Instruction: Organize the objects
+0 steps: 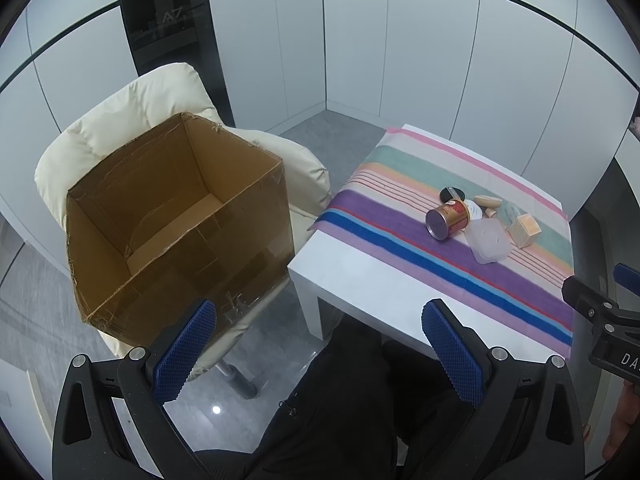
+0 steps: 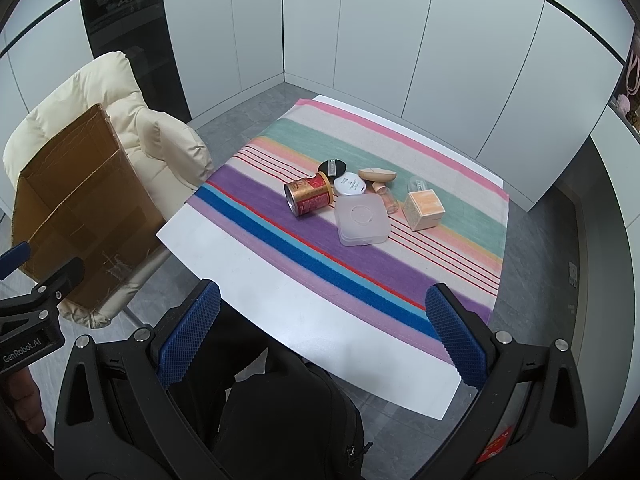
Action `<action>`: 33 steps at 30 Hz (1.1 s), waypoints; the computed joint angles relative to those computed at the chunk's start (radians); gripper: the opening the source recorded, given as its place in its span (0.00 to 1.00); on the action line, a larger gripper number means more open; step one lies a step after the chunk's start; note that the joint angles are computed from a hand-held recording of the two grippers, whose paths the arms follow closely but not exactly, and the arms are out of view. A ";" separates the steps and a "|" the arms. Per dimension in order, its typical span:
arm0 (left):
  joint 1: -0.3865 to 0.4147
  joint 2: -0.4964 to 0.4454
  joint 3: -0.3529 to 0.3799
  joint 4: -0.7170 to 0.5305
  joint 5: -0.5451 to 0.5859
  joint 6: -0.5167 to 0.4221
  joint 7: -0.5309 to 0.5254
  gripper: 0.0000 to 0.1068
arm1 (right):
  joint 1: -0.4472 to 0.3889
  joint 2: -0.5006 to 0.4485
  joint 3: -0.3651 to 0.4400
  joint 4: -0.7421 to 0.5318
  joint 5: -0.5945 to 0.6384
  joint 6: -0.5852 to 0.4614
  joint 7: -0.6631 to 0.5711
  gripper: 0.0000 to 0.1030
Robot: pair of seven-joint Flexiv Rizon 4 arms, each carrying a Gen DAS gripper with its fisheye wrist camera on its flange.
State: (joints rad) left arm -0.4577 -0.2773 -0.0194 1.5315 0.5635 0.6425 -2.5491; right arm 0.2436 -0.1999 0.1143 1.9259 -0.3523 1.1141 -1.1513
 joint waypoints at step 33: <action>0.006 -0.024 0.002 -0.011 -0.045 0.014 0.069 0.96 | 0.001 0.005 -0.008 0.014 -0.030 0.004 0.038 1.00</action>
State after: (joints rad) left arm -0.4519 -0.3015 -0.0171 1.5200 0.5188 0.6562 -2.4800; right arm 0.2447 -0.1948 0.1066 1.9402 -0.3825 1.1183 -1.1134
